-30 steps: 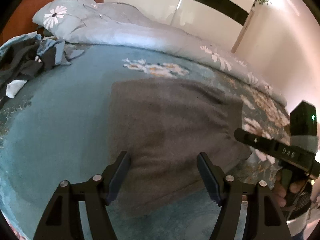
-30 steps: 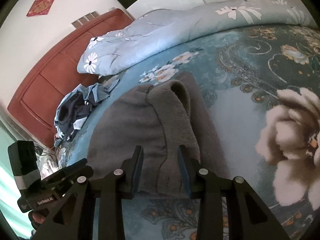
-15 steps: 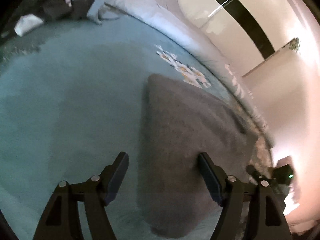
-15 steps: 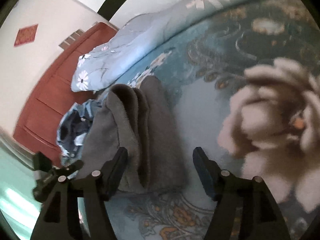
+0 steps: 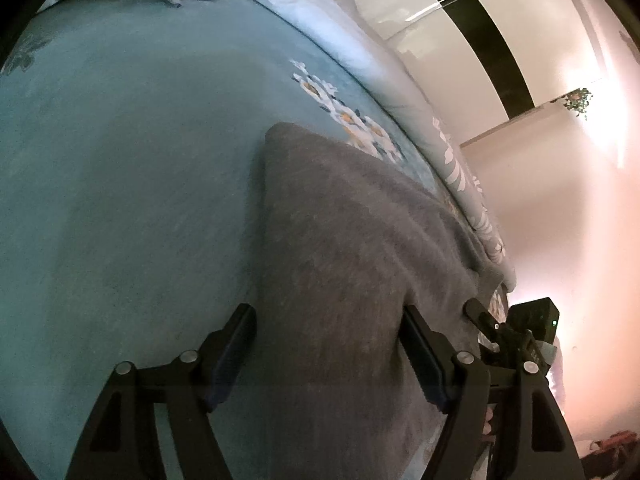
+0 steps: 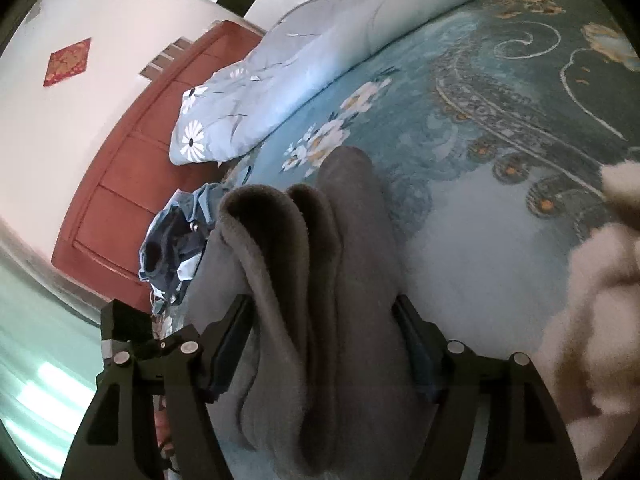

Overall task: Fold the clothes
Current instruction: 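Grasp the folded sweatshirt edge with both grippers, then lift the folded sweatshirt with both grippers and carry it toward the clothes stack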

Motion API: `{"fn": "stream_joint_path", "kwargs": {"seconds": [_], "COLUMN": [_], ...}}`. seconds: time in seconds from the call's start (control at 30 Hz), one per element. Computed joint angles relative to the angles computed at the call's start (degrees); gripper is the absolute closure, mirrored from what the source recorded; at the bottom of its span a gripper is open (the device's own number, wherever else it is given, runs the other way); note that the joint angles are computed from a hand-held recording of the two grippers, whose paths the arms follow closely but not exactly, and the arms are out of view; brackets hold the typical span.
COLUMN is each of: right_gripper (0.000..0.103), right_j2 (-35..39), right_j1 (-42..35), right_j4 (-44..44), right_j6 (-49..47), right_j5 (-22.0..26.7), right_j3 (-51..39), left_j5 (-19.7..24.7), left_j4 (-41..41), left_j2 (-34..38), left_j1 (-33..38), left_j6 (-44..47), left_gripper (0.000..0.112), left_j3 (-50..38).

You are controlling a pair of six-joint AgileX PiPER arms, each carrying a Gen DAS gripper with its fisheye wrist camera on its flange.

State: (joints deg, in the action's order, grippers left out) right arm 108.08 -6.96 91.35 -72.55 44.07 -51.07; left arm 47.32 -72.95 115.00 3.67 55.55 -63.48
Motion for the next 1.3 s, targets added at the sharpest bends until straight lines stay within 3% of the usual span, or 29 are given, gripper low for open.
{"fn": "stream_joint_path", "kwargs": {"seconds": [0.1,0.13,0.27,0.37,0.6,0.93,1.1,1.3], "right_gripper": [0.031,0.033,0.057,0.067,0.072,0.072,0.072,0.072], "right_j2": [-0.99,-1.35,-3.04,-5.41,-11.47,-25.06,-36.08,-46.34], "right_j1": [1.00,1.19,2.23,3.62,3.18,-2.90,-9.91,-27.74], "right_j4": [-0.04,0.30,1.46,0.94,0.14,-11.33,-20.42,-27.45], "right_j6": [0.38,0.20,0.52,1.53,1.33,7.68,15.27,20.73], "right_j5": [-2.04,-2.55,-4.07,-6.37,-5.60,-0.98,4.98,23.47], "right_j3": [0.44,0.84,2.24,3.17,8.02,13.57,13.03,3.01], "left_j5": [-0.93,-1.67,-5.35,-7.09,-9.94,-11.74,-10.66,-9.15], "left_j4": [-0.87,-0.84,-0.22,-0.52,0.90,2.15,5.84,16.06], "left_j2": [-0.92,-1.59,-4.81,-7.44,-14.38,-23.24,-28.78,-32.68], "left_j1": [-0.60,-1.00,-2.81,-3.50,-5.28,-12.58,-17.53,-26.10], "left_j6": [1.06,1.33,1.75,1.87,1.56,-1.20,-6.59,-18.94], "left_gripper": [0.039,0.046,0.061,0.067,0.071,0.073,0.073,0.073], "left_j3": [1.08,1.67,4.08,6.11,11.75,15.14,11.53,-0.93]}}
